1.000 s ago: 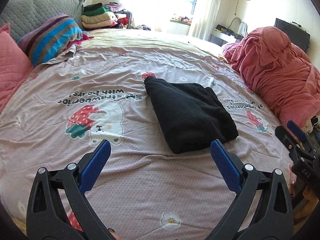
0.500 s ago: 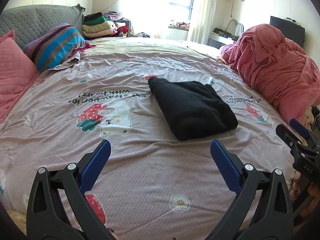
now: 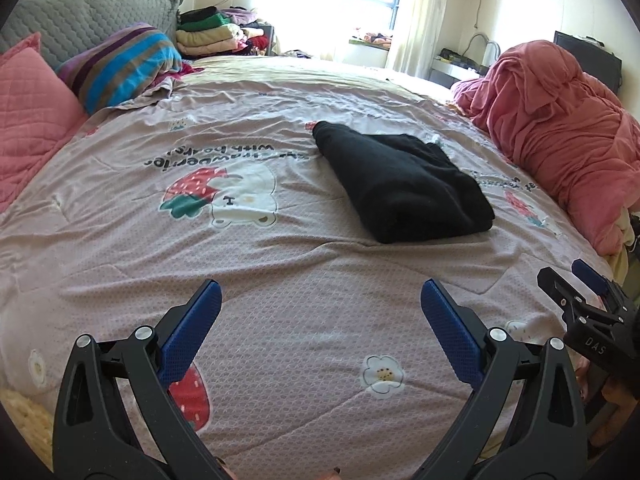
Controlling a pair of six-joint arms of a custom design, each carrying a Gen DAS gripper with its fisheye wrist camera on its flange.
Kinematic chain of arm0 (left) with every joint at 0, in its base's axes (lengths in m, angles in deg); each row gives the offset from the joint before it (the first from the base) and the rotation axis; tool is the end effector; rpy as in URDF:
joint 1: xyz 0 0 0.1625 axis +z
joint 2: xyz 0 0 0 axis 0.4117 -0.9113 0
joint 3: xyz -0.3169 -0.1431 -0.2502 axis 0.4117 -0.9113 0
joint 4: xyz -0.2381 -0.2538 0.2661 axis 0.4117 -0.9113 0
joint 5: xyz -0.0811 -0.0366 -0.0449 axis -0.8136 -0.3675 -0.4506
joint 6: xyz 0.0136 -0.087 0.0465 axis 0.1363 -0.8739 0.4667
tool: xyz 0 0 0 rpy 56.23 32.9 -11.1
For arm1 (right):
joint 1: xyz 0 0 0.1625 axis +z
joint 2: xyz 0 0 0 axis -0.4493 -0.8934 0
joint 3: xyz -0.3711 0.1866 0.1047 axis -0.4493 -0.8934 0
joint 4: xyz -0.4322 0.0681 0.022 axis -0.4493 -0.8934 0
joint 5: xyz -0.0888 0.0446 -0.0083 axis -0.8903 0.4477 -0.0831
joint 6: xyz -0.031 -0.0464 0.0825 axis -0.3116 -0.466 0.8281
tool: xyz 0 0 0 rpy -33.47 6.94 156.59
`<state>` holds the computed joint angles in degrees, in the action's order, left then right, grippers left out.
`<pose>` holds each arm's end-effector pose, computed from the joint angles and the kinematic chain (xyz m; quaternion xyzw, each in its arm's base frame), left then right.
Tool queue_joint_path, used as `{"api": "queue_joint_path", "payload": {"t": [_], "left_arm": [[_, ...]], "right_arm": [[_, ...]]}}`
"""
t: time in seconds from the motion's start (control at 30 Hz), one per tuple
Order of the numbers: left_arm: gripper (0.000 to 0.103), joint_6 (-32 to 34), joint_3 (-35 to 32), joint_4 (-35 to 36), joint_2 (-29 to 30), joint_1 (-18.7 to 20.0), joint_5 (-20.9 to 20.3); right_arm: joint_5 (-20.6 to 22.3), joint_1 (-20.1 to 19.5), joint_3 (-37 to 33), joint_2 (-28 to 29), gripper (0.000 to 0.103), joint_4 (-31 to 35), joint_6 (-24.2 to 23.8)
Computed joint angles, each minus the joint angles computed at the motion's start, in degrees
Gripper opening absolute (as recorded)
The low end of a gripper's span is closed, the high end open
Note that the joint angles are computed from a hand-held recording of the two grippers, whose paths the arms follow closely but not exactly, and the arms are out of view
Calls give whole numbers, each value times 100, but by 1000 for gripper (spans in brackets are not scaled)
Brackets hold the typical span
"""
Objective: Fold small clothes
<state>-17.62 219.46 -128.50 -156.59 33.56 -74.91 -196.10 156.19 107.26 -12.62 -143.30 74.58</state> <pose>0.0229 -0.3500 0.3747 0.1424 0.8644 -0.3873 0.2872 0.3539 -0.3394 -0.0389 0.2196 -0.8270 0.4234 0.2977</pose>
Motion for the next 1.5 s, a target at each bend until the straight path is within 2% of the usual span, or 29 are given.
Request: {"api": "queue_joint_path", "payload": {"t": [0.23,0.57,1.1,1.5], "left_arm": [[94,-43,3,-87,99,147,-55],[94,-197,-29,20,148,230,-15],[94,-285,-18,182,114,162,156],[94,-399,-7,327,92,73,433]], "right_arm": [[-10,-73,-37,67,98,189,159],[-21,-55,-90,89,98,313,130],[-20,-51,-55,88,98,274,144],[-20,-45,-59,102,98,280,162]]}}
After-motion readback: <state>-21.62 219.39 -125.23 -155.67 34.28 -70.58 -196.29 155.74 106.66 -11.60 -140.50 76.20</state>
